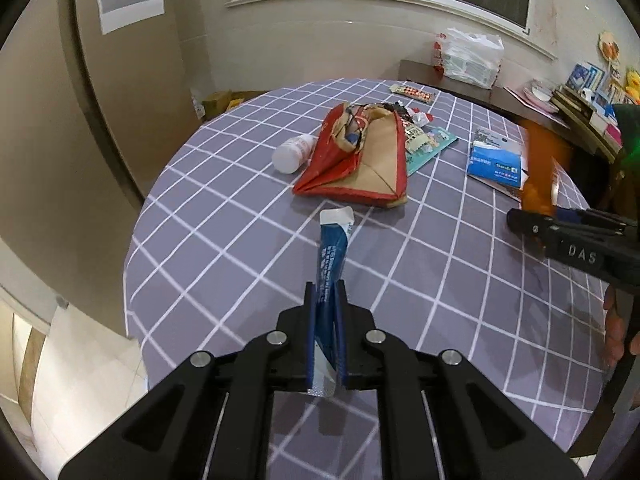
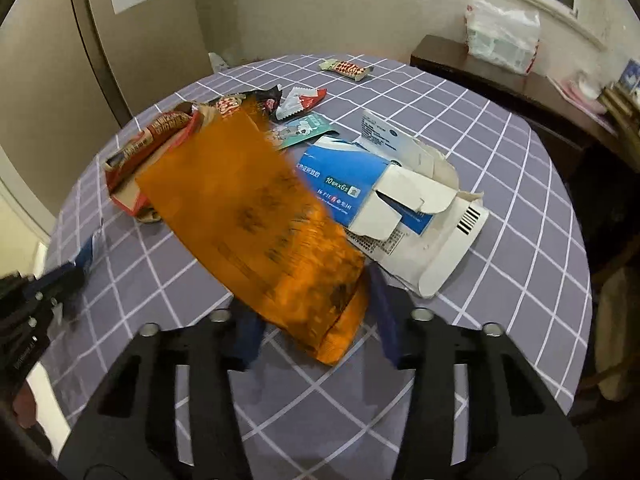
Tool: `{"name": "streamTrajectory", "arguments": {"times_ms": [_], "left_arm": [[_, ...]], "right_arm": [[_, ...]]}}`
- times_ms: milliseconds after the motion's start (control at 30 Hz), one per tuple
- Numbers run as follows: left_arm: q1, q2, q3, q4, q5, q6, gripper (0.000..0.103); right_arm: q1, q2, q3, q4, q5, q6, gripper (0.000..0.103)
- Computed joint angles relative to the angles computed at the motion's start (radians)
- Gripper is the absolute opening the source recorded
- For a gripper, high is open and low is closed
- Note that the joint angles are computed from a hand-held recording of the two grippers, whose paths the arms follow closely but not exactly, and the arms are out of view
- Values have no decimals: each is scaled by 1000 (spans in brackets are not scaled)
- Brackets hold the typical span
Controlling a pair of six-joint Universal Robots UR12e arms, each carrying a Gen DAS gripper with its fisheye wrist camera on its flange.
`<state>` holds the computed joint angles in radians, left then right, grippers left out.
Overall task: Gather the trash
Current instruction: 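Grasp the blue toothpaste tube with the left tool while the right grasps the orange tea packet, then carry the toothpaste tube and orange packet over the blue bin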
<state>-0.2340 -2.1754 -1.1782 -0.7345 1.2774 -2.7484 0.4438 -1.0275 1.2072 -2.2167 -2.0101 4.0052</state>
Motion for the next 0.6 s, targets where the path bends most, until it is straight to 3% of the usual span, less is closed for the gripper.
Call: {"name": "streamTrajectory", "arguments": {"times_ms": [67, 333, 600], "left_arm": [[4, 11, -15, 12, -4, -17, 8], [18, 49, -76, 84, 10, -62, 8], [43, 75, -121, 120, 17, -119, 8]], "right_arm": [[-2, -11, 18, -25, 20, 21, 21], [4, -26, 48, -103, 73, 21, 20], [22, -3, 6, -122, 89, -31, 20]]}}
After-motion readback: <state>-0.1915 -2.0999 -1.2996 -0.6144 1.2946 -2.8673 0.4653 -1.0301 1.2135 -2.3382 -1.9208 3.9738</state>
